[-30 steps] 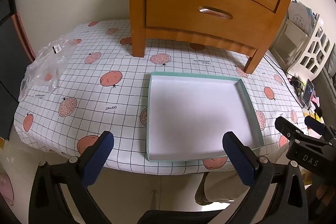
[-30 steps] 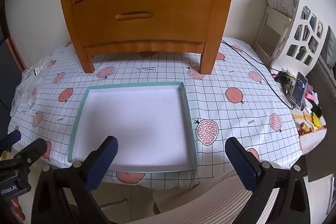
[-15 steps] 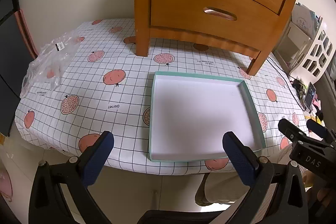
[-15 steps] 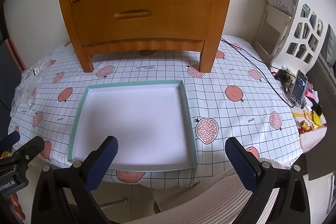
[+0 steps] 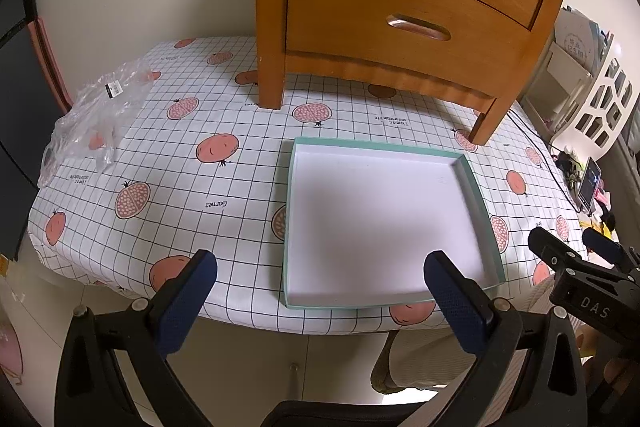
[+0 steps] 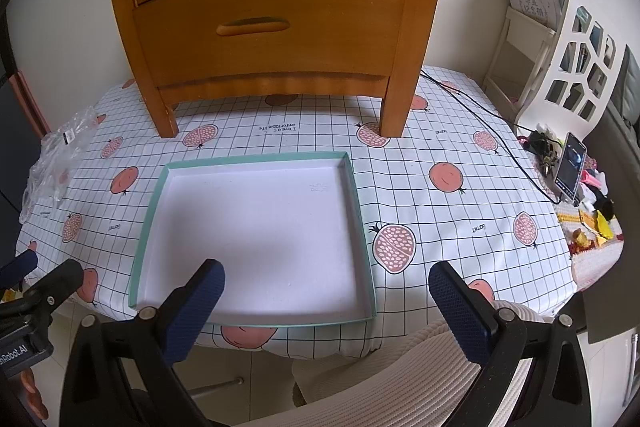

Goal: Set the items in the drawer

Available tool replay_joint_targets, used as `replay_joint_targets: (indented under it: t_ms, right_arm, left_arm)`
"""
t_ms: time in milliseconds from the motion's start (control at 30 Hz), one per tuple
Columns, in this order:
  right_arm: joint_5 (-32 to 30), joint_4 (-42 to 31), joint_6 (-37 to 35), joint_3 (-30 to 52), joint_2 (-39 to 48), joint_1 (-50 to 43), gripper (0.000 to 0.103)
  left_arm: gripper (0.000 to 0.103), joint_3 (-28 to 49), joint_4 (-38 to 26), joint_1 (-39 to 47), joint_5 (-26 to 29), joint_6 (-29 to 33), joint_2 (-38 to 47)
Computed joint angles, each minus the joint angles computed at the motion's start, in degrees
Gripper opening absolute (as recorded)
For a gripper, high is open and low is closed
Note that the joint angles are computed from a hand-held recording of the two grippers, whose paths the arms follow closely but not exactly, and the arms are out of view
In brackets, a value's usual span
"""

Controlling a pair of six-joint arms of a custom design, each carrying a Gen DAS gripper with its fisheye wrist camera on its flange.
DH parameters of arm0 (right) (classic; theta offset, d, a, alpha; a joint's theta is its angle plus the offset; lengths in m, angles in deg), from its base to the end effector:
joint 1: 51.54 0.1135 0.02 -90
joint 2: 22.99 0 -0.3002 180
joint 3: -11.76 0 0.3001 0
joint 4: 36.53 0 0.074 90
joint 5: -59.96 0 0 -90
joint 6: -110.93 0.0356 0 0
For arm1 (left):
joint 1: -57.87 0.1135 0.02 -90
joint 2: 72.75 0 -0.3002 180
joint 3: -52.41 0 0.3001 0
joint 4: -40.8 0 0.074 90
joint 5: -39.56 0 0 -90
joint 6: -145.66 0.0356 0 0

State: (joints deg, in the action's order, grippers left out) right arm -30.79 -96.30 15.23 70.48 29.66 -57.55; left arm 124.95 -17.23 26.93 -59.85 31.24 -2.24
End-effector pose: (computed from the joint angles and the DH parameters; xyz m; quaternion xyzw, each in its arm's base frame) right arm 0.2001 -0.0206 0.2955 0.0005 0.9502 -0.0256 0.3105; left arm 0.2438 -0.1394 0.3167 0.0303 0.9529 -0.0659 0.2945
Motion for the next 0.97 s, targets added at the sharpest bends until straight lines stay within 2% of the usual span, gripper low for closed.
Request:
replay_joint_targets:
  t_ms: [967]
  right_arm:
    - [-0.02, -0.03, 0.14, -0.10, -0.06, -0.21, 0.103]
  left_arm:
    - [0.103, 0.01, 0.36, -1.19, -2.06, 0.84, -1.03]
